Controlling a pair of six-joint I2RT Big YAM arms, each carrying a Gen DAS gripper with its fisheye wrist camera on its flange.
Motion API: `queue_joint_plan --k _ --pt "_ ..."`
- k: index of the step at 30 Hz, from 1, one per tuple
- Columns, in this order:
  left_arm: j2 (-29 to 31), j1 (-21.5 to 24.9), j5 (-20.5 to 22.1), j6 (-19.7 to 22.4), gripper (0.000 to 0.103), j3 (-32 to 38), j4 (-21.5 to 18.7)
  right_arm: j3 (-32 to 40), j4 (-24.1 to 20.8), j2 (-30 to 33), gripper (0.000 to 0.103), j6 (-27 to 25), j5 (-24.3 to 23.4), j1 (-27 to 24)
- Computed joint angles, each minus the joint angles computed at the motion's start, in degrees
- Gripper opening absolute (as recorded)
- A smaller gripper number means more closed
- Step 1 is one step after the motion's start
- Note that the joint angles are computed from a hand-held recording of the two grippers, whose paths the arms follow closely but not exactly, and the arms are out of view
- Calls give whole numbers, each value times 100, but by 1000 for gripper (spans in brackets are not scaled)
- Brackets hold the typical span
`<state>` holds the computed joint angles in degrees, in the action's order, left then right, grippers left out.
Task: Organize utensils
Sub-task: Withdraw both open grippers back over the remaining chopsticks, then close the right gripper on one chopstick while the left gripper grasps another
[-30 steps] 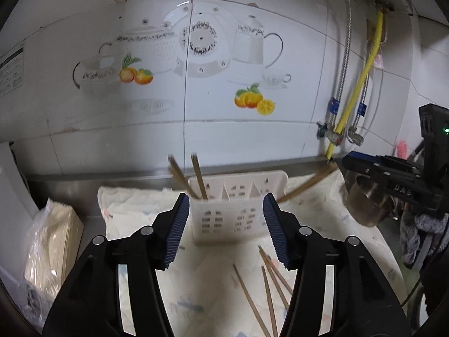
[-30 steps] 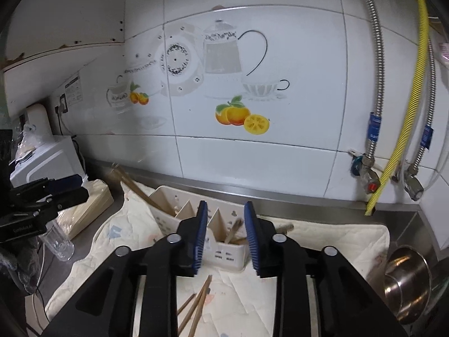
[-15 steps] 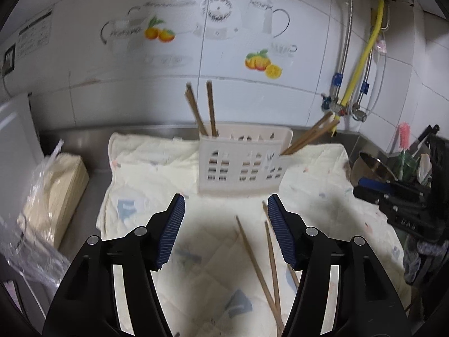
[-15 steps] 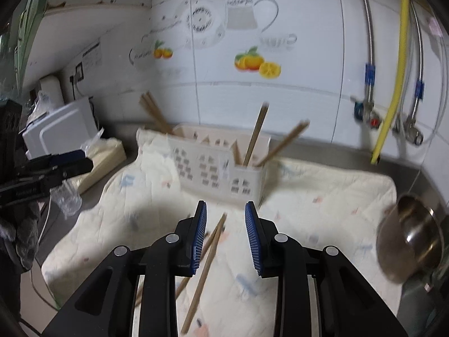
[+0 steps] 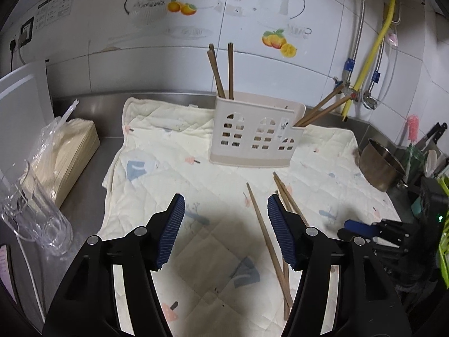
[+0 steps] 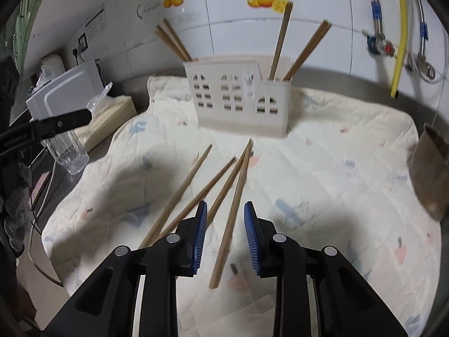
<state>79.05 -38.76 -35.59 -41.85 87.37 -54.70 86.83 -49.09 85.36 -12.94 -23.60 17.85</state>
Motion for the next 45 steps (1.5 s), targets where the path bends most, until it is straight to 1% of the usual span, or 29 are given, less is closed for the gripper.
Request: queue_joint_plan --k 5,14,28,33,38,42,45 --pt "-10 -26 75 -90 62 -102 28 -151 -32 44 18 79 82 88" --pt "-1 -44 216 -277 62 -249 16 -182 -92 210 11 242 241 158" --pt "73 -60 426 -413 60 -347 50 -99 -187 402 10 317 474 228" --pt "133 -96 519 -422 60 -340 73 -149 -124 375 9 317 626 280" --pt "244 -152 704 -458 60 -313 125 -196 -55 345 8 374 644 273" --pt "364 -181 956 -559 55 -312 200 -249 23 268 7 405 610 218" --pt "485 -190 1223 -692 48 -308 284 -279 75 195 6 412 539 156"
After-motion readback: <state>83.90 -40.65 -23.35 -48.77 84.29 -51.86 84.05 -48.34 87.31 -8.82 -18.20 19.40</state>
